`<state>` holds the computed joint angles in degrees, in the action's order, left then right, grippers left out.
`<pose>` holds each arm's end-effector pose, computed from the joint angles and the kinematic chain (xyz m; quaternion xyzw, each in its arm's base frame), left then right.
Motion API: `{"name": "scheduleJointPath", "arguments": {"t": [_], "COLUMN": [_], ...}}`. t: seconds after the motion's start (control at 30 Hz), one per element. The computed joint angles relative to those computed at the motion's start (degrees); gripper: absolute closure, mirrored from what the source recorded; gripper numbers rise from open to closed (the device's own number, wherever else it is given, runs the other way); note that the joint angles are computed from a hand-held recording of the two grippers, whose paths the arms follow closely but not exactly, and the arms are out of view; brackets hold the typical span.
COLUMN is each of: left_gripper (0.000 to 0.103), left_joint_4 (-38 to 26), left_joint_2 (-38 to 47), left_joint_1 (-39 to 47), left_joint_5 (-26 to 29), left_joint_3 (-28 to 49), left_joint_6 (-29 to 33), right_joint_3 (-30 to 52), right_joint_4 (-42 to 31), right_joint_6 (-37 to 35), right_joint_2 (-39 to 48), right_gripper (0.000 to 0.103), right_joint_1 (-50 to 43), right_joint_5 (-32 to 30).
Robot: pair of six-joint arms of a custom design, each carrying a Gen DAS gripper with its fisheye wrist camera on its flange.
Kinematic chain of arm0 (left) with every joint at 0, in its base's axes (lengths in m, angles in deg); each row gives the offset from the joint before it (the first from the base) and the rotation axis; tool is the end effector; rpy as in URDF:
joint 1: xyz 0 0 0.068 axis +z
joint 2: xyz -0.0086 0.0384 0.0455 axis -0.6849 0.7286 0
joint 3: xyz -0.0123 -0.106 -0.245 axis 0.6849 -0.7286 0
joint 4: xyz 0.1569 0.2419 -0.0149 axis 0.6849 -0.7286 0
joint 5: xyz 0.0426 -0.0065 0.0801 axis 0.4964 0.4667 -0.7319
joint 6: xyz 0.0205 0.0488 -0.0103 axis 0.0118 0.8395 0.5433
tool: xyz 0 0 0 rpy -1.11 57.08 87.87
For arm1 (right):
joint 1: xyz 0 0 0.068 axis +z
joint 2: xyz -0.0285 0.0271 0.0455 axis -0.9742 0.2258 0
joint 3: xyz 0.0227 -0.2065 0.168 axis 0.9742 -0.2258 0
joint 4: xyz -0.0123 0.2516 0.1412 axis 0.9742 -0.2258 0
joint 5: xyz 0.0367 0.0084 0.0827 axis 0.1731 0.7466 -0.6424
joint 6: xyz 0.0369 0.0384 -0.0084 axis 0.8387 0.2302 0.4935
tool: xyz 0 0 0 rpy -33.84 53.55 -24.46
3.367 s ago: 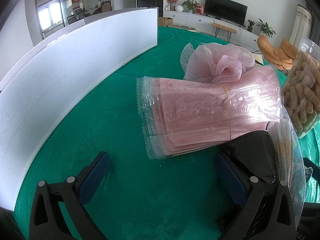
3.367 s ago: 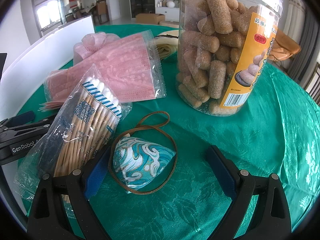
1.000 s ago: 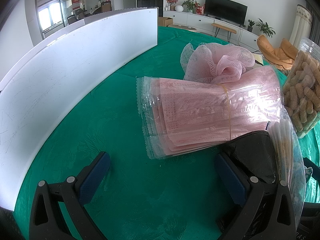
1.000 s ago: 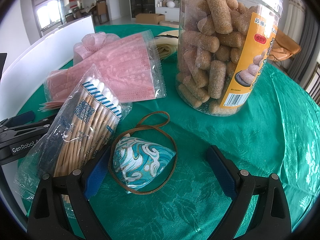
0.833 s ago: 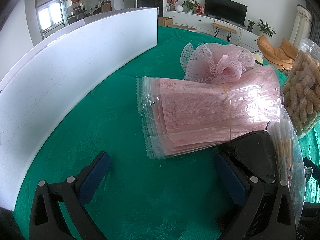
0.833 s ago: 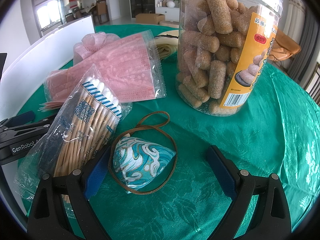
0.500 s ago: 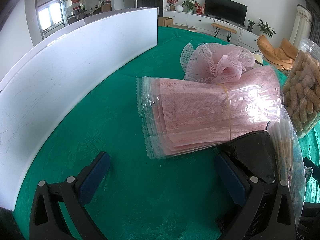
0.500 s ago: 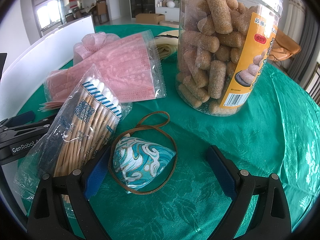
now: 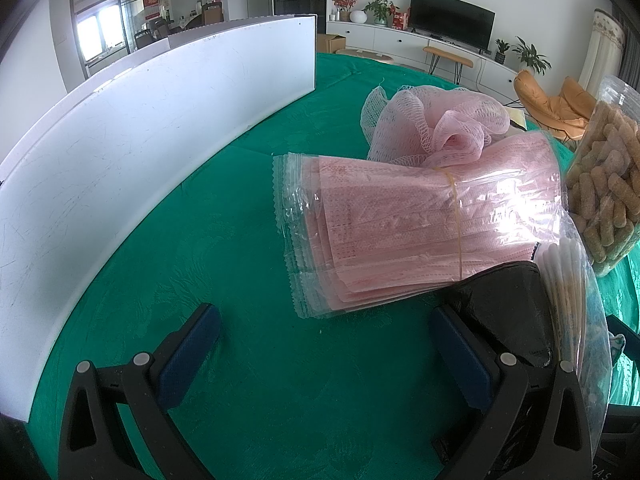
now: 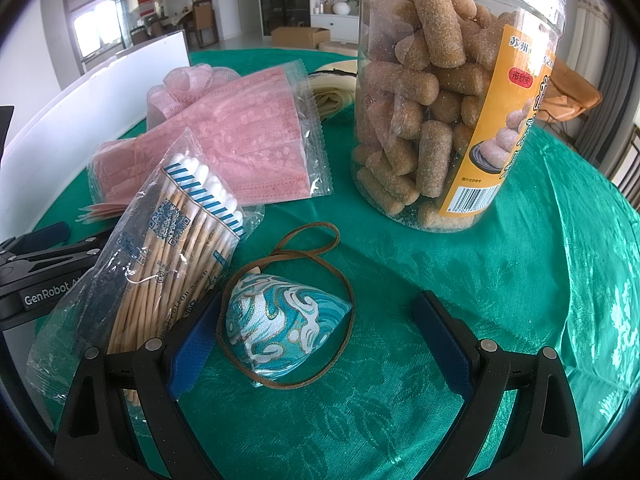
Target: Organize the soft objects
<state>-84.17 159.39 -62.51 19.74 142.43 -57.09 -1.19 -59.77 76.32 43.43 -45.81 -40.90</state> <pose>0.3155 -0.0992 0.1838 -0.1175 0.9442 0.0232 0.3067 0.2839 0.1651 0.2119 -0.1376 0.9394 0.0415 0.3114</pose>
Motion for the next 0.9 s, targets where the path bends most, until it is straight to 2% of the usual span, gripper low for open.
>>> {"name": "scheduleJointPath", "arguments": {"t": [0.47,0.53,0.57,0.6,0.67,0.77,0.83,0.9], "left_gripper": [0.0,0.0,0.0,0.0,0.0,0.0,0.0,0.0], "left_joint_4": [-0.05,-1.68,-3.09,-5.75,-9.88,-13.4,-13.5,-12.2], "left_joint_2": [0.0,-0.84,-2.12,-4.7,-10.5,-16.79,-19.82,-22.3], "left_joint_1": [0.0,1.6,3.24,5.37,8.57,13.51,16.94,19.77], "left_joint_5": [0.18,4.64,9.01,14.42,18.59,20.63,23.71,27.82], "left_joint_3": [0.03,0.13,-0.32,-1.65,-5.45,-9.51,-11.63,-13.53], "left_joint_6": [0.27,6.61,12.5,21.35,28.72,32.48,34.3,33.14], "right_joint_3": [0.12,-0.03,-0.43,-0.7,-1.61,-0.92,0.83,1.52], "right_joint_4": [0.1,0.38,0.81,1.22,2.16,0.86,-1.71,-1.87], "right_joint_6": [-0.58,-0.81,-0.74,-0.72,-0.51,-2.26,-3.8,-4.34], "right_joint_2": [-0.02,-0.23,-0.67,-0.94,-1.97,-2.13,-1.22,-0.5], "right_gripper": [0.006,0.006,0.006,0.006,0.006,0.007,0.009,0.009], "right_joint_1": [-0.66,-1.21,-1.78,-2.33,-3.59,-5.32,-4.15,-2.21], "right_joint_5": [-1.0,-1.87,-2.92,-3.85,-6.28,-9.58,-6.34,-3.3]}}
